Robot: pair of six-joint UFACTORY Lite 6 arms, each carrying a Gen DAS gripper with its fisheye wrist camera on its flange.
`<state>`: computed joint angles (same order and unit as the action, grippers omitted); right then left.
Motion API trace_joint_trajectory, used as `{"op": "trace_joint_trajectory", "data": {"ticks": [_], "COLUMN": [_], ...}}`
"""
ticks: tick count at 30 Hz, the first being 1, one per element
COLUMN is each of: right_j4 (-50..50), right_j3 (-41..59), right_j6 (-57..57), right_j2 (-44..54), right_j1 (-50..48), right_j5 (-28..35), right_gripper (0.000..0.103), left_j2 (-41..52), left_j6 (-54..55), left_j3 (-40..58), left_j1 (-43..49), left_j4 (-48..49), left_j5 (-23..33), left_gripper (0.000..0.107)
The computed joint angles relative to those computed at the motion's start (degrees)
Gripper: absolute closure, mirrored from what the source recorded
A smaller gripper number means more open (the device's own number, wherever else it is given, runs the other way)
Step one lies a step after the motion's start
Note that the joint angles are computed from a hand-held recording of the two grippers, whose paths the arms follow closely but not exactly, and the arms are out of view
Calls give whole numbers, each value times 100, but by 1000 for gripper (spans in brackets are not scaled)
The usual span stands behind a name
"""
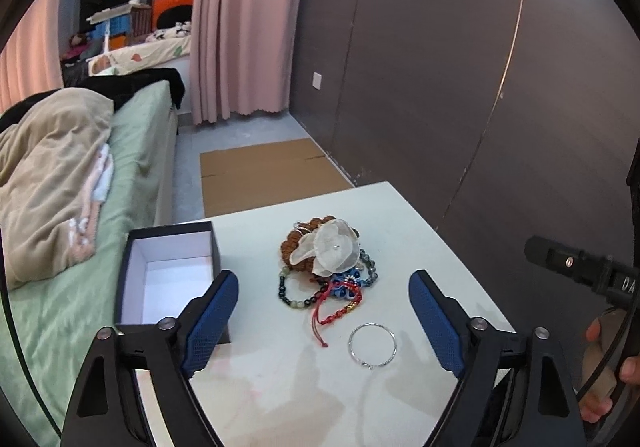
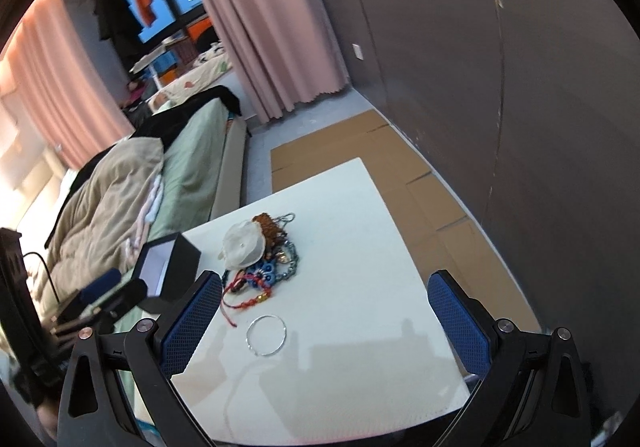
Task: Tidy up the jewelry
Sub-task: 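Move the left tool to the brown bead bracelet and close on it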
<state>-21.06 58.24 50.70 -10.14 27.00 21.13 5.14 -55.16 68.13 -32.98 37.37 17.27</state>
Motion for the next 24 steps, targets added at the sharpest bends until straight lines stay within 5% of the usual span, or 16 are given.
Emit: {"op": "trace_joint_trajectory", "data": {"ticks": [11, 17, 24], "right_j4": [1720, 2996, 3449], "right_j3": [347, 585, 931], "right_j6": [-1501, -2705, -3116], "right_j2": [713, 1111, 1547], "right_j1": [-659, -967, -1152], "right_j5": [-200, -197, -132], "right_gripper": [5, 17, 17], "left_j2": [1373, 2179, 3246], "left_j6": [1350, 2038, 2793], "left_j3": [1246, 2045, 3249], "left_j1": [205, 387, 543], "left_j4": [-1290, -1999, -2703], "left_j5": [-31, 65, 494], "left_gripper": [39, 46, 53]}}
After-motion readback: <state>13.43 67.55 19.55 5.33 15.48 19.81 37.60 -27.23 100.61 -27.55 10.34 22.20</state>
